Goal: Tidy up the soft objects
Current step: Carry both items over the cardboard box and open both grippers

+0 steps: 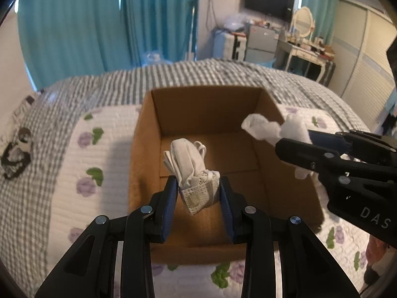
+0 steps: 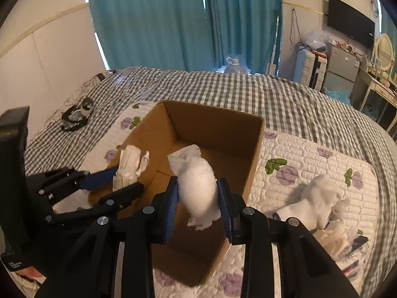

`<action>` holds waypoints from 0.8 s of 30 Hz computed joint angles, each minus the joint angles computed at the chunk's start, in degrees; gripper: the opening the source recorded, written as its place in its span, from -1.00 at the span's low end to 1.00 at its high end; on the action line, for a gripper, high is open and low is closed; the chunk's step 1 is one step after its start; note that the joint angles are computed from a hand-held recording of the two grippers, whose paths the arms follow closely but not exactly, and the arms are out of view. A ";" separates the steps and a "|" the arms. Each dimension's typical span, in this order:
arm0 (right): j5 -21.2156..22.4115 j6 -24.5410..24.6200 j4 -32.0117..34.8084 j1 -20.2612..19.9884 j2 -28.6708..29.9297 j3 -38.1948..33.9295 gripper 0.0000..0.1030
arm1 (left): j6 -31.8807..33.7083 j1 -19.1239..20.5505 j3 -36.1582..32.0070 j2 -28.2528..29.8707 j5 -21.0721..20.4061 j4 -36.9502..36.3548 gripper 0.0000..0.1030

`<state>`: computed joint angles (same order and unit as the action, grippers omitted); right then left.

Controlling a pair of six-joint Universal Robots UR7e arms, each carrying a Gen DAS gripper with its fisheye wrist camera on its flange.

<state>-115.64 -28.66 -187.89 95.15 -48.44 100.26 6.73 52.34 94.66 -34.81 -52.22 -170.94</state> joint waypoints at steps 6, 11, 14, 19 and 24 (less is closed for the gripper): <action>1.66 -0.85 -0.54 -1.10 0.90 -1.13 -0.37 | 3.93 0.62 -0.65 1.80 -1.69 -4.14 -0.14; 1.78 -0.84 -3.14 -1.01 0.61 -0.42 0.43 | 3.75 0.27 -0.82 2.97 1.99 -7.12 0.48; 2.35 0.37 -4.23 -0.88 -0.25 0.51 0.43 | 3.94 0.07 -0.26 2.48 2.71 -6.97 0.48; 1.59 1.22 -6.74 0.30 -3.38 3.30 0.54 | 6.10 -1.94 2.62 -0.02 3.48 -9.75 0.48; -1.46 0.68 -10.25 2.91 -9.66 8.13 0.66 | 7.11 -5.79 6.05 -3.87 3.56 -15.08 0.48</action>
<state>-117.10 -27.98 -198.14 98.06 -58.10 108.39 13.84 46.55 100.72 -38.67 -48.67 -186.02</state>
